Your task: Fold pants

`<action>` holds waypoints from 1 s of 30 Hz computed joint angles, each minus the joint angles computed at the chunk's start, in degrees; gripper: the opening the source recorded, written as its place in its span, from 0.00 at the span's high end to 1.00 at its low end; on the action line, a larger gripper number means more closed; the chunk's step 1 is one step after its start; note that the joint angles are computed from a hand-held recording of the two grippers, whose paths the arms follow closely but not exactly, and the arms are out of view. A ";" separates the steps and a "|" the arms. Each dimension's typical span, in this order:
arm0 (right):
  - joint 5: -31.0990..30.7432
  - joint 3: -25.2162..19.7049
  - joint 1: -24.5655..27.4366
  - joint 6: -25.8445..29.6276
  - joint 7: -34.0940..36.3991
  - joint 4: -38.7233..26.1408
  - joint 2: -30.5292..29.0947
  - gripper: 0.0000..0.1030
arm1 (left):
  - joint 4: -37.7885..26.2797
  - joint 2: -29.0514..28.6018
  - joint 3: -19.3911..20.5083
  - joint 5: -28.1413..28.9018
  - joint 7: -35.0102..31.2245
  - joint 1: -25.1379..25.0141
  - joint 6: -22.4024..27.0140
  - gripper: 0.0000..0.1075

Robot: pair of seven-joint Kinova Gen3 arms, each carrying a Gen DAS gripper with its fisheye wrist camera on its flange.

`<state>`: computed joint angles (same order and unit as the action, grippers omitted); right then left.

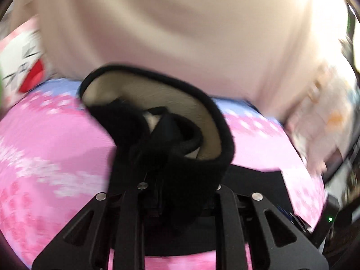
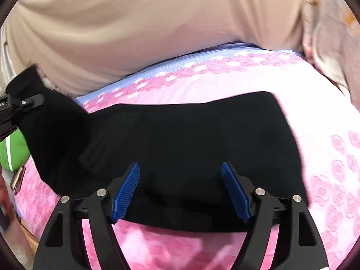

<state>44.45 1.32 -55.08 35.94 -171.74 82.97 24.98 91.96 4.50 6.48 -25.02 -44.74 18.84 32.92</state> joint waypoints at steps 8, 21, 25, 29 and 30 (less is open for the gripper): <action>10.35 -3.65 4.41 -2.53 -12.97 9.96 -6.25 0.28 | -12.47 16.11 4.42 -7.30 3.74 9.74 15.01 0.60; -1.67 -23.96 26.59 -16.71 2.87 5.72 -2.40 0.22 | 6.03 -1.43 -6.85 -28.21 25.19 16.36 14.62 0.09; -7.18 -32.17 30.56 -11.85 12.18 -2.41 5.16 0.21 | 8.99 -3.75 -7.20 -23.08 25.53 10.29 13.77 0.09; -11.01 -27.44 24.39 -8.77 16.89 -7.95 8.02 0.53 | 12.09 -5.89 -11.49 -19.91 24.72 9.99 12.18 0.09; -12.23 -26.87 23.84 -8.99 17.78 -8.81 8.49 0.77 | 12.42 -6.08 -11.60 -18.66 23.62 8.96 11.54 0.09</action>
